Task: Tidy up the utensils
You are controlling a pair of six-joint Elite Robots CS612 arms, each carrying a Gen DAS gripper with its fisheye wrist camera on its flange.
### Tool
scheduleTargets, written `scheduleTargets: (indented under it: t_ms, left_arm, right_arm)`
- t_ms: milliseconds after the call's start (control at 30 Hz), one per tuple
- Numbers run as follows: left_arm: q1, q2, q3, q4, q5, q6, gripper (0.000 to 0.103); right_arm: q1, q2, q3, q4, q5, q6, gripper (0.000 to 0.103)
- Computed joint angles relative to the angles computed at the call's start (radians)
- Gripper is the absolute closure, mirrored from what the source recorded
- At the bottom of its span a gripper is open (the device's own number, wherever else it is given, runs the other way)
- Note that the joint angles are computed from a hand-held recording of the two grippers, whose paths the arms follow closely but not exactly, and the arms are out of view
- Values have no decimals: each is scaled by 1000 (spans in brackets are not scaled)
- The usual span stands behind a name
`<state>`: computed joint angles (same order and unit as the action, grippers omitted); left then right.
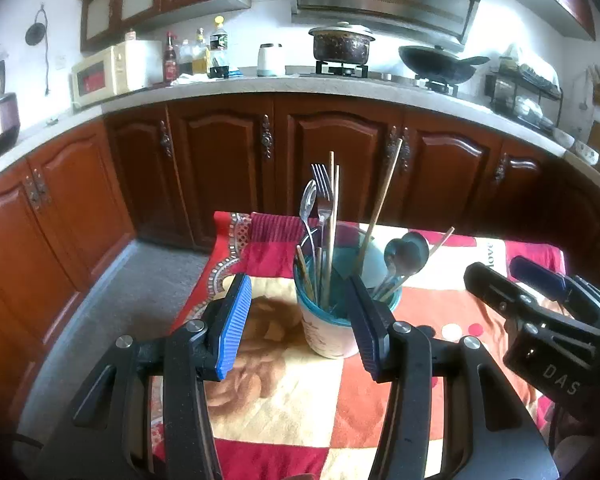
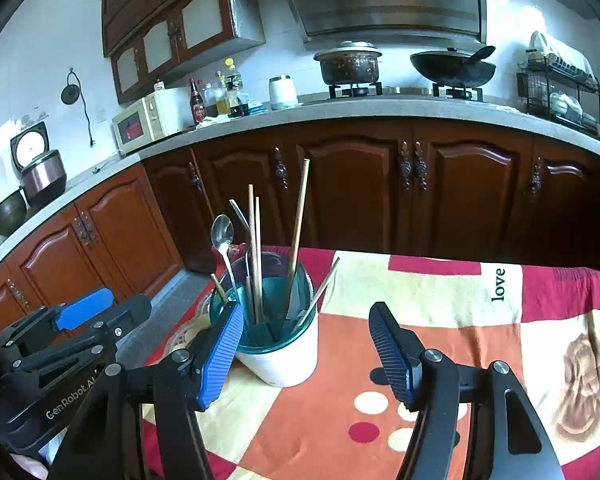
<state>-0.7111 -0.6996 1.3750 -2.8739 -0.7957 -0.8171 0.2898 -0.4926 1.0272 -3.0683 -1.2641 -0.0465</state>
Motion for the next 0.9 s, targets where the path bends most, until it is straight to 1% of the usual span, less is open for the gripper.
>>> scheduleTargets:
  t_ms: [133, 533, 633, 900]
  left_arm:
    - [-4, -4, 7, -3, 21, -5, 55]
    - [-8, -10, 13, 0, 39, 0, 55]
    - [-9, -10, 12, 6, 42, -2, 55]
    - [-10, -9, 8, 25, 46, -13, 55]
  right_arm:
    - [3, -4, 8, -9, 2, -2, 36]
    - [11, -6, 14, -13, -12, -20, 35]
    - [13, -6, 15, -16, -25, -19, 29]
    - [14, -8, 17, -4, -30, -22, 29]
